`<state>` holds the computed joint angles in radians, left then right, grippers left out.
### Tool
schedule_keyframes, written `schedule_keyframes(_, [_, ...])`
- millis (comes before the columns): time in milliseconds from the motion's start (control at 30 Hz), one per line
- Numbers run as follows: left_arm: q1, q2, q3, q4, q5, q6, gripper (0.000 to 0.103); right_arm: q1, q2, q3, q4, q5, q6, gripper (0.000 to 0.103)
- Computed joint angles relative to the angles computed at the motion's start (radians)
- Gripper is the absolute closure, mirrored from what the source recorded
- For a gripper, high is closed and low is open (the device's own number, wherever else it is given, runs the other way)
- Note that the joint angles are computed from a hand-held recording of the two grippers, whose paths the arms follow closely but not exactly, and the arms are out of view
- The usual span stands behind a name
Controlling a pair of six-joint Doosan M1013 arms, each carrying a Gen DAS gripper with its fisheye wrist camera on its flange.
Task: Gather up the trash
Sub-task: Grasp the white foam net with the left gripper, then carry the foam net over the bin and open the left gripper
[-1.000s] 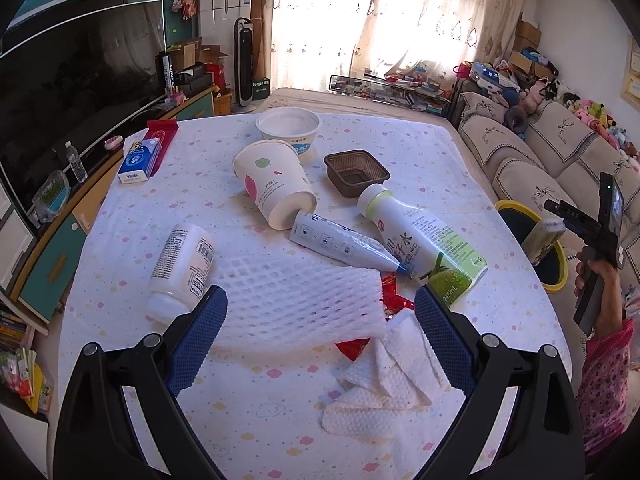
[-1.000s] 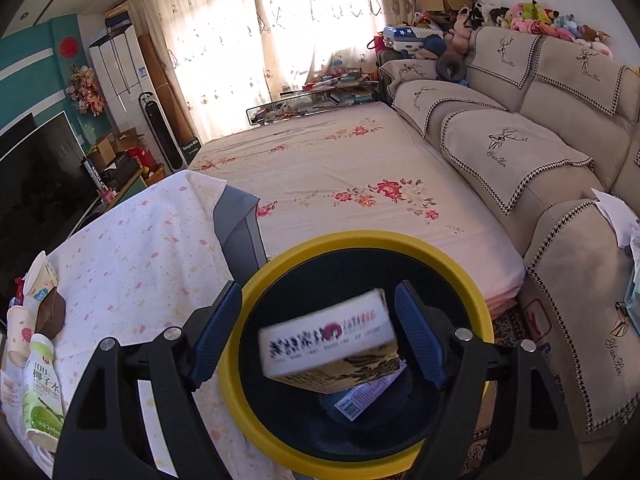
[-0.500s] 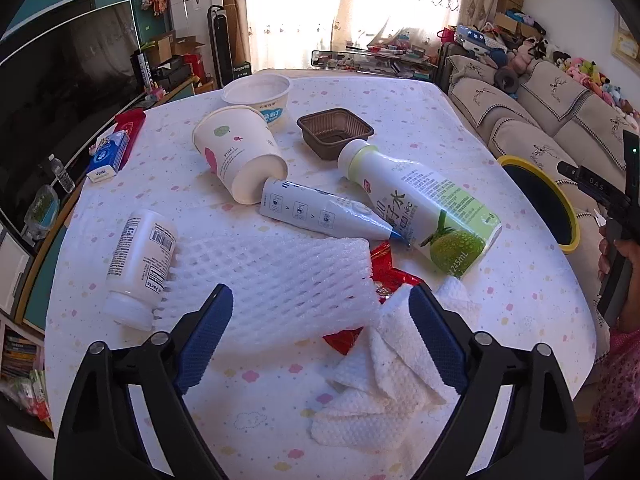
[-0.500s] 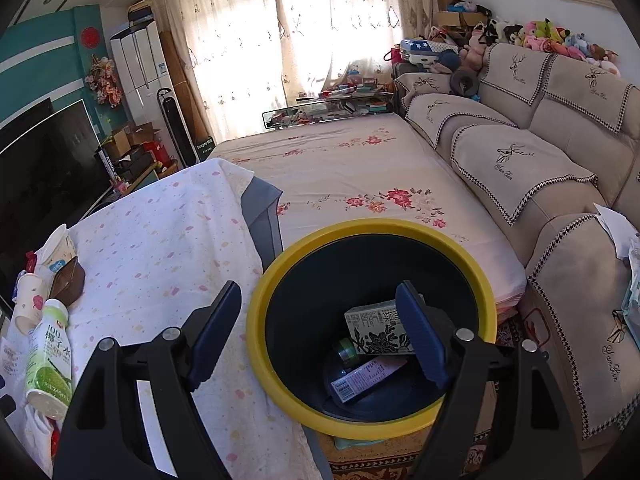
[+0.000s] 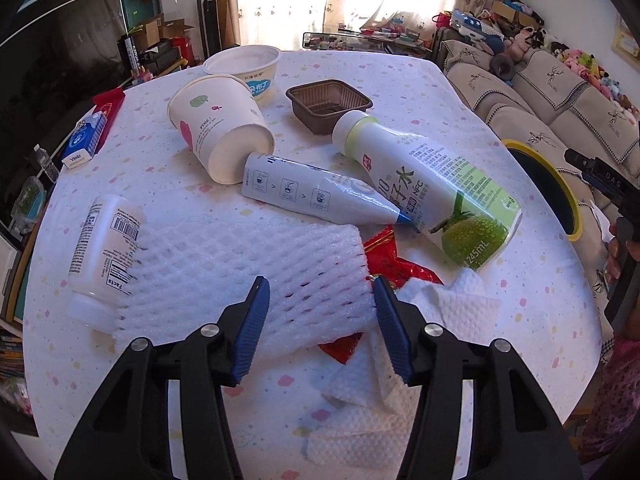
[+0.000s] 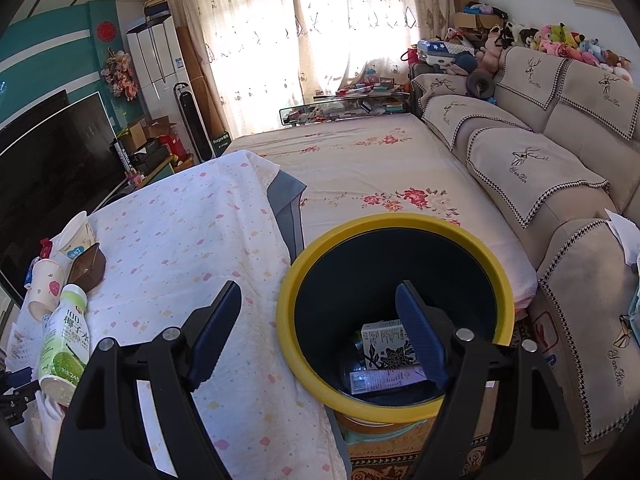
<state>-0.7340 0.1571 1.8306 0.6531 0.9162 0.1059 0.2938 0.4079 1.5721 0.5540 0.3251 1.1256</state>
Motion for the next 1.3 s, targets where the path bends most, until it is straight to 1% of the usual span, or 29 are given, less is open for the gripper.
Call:
schedule_keyframes(67, [0.000, -0.005, 0.004, 0.009, -0.012, -0.007, 0.061, 0.000, -0.002, 0.003, 0.007, -0.001, -0.009, 0.028])
schedule_keyframes(100, [0.001, -0.008, 0.007, 0.012, -0.024, -0.009, 0.070, 0.000, -0.004, 0.004, 0.011, -0.002, -0.014, 0.028])
schedule_keyframes(133, [0.000, -0.010, 0.007, 0.012, -0.027, -0.010, 0.075, -0.001, -0.006, 0.006, 0.019, -0.002, -0.023, 0.028])
schedule_keyframes(200, [-0.001, -0.010, 0.005, 0.020, -0.026, -0.011, 0.080, -0.001, -0.009, 0.008, 0.036, 0.000, -0.041, 0.028])
schedule_keyframes(233, [-0.006, -0.013, 0.005, 0.031, -0.020, -0.018, 0.088, -0.001, -0.012, 0.010, 0.046, 0.000, -0.051, 0.028])
schedule_keyframes(400, [-0.031, -0.025, -0.003, 0.108, 0.036, -0.068, 0.091, 0.000, -0.027, 0.023, 0.103, -0.006, -0.113, 0.028])
schedule_keyframes(600, [-0.072, -0.053, -0.018, 0.199, 0.108, -0.106, 0.094, -0.005, -0.047, 0.043, 0.196, -0.014, -0.206, 0.028])
schedule_keyframes(733, [-0.101, -0.074, -0.033, 0.260, 0.143, -0.123, 0.094, -0.008, -0.058, 0.053, 0.249, -0.018, -0.258, 0.028])
schedule_keyframes(833, [-0.114, -0.083, -0.049, 0.291, 0.151, -0.115, 0.094, -0.011, -0.067, 0.062, 0.275, -0.026, -0.284, 0.028])
schedule_keyframes(1033, [-0.117, -0.067, -0.098, 0.312, 0.123, -0.058, 0.094, -0.022, -0.088, 0.086, 0.307, -0.055, -0.321, 0.028])
schedule_keyframes(1167, [-0.102, -0.032, -0.146, 0.294, 0.063, 0.003, 0.094, -0.033, -0.101, 0.102, 0.296, -0.078, -0.319, 0.028])
schedule_keyframes(1300, [-0.077, 0.021, -0.210, 0.244, -0.023, 0.086, 0.094, -0.053, -0.109, 0.112, 0.303, -0.090, -0.327, 0.028])
